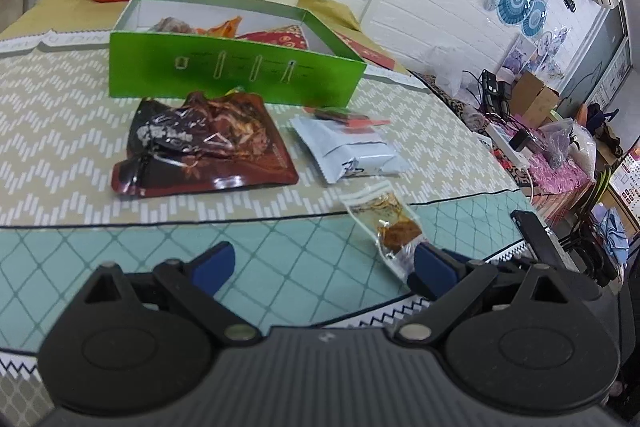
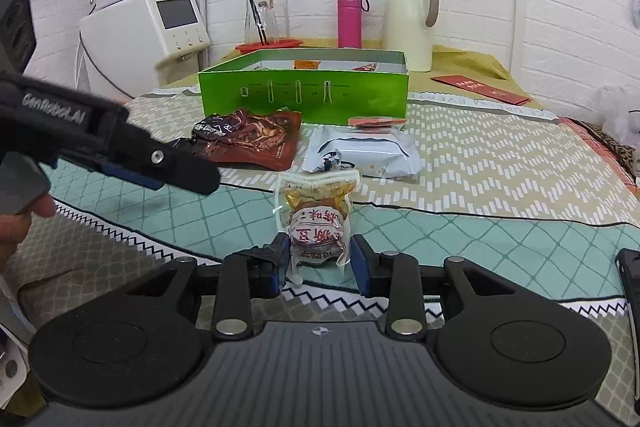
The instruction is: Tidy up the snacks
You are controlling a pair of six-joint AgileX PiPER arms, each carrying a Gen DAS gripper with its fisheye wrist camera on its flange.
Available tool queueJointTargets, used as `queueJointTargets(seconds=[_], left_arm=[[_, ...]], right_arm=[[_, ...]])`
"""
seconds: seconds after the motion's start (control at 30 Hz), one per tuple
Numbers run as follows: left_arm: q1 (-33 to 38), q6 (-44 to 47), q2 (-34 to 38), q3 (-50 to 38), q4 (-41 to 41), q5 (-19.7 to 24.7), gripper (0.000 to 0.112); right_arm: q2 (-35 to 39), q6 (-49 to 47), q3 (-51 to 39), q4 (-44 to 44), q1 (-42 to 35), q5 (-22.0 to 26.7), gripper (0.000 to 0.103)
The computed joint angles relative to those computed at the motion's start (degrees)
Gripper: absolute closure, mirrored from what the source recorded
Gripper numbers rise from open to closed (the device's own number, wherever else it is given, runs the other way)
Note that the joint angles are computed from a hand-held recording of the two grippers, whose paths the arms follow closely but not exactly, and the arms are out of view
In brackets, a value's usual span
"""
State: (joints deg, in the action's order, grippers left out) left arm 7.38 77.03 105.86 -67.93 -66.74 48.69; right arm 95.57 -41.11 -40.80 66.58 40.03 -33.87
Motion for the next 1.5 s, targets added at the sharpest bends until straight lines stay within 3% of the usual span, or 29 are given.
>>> queueJointTargets(seconds=[0.2,0.3,0.4,0.53,0.63,0.7,0.77,0.8,1.03,1.27,1.3,1.37,1.47,1.5], left_arm=[[-7.8,-1.2,3.2,-7.5,-2.0,-4.9,0.017],[-11.3,-6.2,6.9,-14.3,-0.3,-6.2,0.017],[-14.8,-19.9,13.4,-26.5,7.2,-4.6,0.017],[-19.0,-36.0,21.5,-40.4,18.7,-7.2,0.017],[-20.5,-47.2,27.7,-50.7,27.2,-3.9,0.017],[-20.7,-50.1,30.1,-54.1,29.5,-2.4,0.022],[-20.8,-50.7,31.4,-56.1,31.1,-0.8,0.046],[-20.8,-50.8,31.8,-56.8,31.7,0.0,0.050],[-19.0,-42.5,26.6,-49.3,27.9,-1.8,0.069],[-12.2,-19.6,12.8,-26.8,16.6,-2.2,0.075],[-10.7,-16.7,11.0,-23.8,15.3,-2.0,0.075],[-7.2,-11.5,7.7,-18.1,13.8,-1.0,0.075],[-1.6,-6.9,4.8,-12.5,13.4,0.9,0.077],[0.0,-6.0,4.3,-11.2,13.3,1.5,0.083]], right_arm=[[-0.6,3.8,1.9,-0.9,0.5,-1.7,0.044],[-0.9,7.2,3.2,-2.8,0.5,-1.9,0.044],[-0.8,8.0,3.6,-2.3,0.8,-2.0,0.044],[-0.7,10.2,4.4,-3.0,1.2,-3.2,0.044],[-0.9,11.4,5.0,-4.1,0.9,-3.2,0.044],[-0.9,11.9,5.1,-4.8,0.8,-3.3,0.044],[-0.6,12.2,4.9,-5.0,0.7,-3.5,0.043],[-0.5,12.3,4.9,-5.2,0.7,-3.6,0.043],[0.0,11.8,4.7,-4.4,1.8,-4.7,0.035],[-0.9,10.0,4.7,-4.8,1.4,-3.2,0.022],[-1.1,10.0,4.9,-5.5,1.2,-3.3,0.018],[-1.6,10.2,5.2,-7.3,1.0,-3.4,0.001],[-2.0,9.7,4.6,-13.6,-1.0,-1.2,0.000],[-1.7,9.4,3.9,-16.3,-2.1,-0.3,0.000]])
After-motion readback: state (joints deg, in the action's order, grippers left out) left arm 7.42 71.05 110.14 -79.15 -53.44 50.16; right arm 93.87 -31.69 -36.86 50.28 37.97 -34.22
